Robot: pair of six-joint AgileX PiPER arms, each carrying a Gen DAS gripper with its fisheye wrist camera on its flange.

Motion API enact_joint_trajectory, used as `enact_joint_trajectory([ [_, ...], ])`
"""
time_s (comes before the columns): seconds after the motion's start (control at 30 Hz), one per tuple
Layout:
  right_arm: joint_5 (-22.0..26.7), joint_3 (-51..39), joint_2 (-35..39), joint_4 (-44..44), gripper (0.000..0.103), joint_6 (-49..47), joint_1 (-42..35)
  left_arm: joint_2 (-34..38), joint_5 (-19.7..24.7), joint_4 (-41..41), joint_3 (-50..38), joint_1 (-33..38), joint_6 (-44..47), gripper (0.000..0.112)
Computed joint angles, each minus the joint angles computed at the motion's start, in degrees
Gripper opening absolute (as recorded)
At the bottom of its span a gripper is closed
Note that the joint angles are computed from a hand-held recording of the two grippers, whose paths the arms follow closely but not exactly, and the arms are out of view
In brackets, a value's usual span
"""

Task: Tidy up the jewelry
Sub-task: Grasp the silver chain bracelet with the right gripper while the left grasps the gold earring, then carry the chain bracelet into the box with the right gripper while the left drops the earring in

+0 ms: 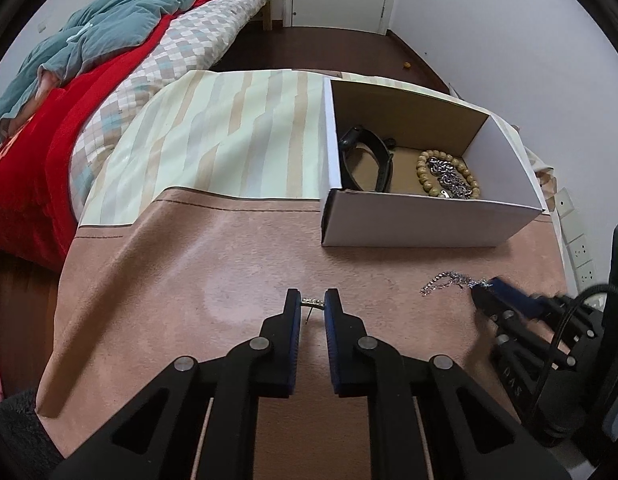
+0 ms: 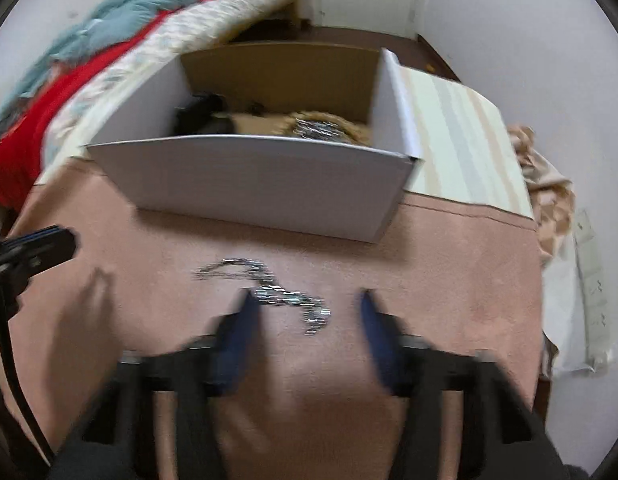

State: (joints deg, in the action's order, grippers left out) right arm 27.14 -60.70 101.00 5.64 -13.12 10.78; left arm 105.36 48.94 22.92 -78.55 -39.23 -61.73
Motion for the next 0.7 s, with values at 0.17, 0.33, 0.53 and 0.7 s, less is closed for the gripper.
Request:
enact_joint_trajectory([
  [0.17,-0.03,0.83,-0.57,2.09,0.009,-1.38,-0.42,-0.06,0.09,-0.22,-0.38,-0.16,0.2,0.009],
  [0.33,2.18,1.47,-4.59,10.55,0.004,-6.82,-3.49,-1.16,0.64,-0.55,-1.41,-0.41,0.76,0.009],
  [0.53,7.16,-1.24,-10.29,15.7,0.004,-10.07,-5.4,-2.83,2.0,-1.48,-4.53,-0.64,2.91,0.009],
  [0.7,13.07,-7.28,-12.8,18.98,0.004,-11.33,-7.93,-3.19,4.17,-3.39,-10.22,0.4,6.48,0.009],
])
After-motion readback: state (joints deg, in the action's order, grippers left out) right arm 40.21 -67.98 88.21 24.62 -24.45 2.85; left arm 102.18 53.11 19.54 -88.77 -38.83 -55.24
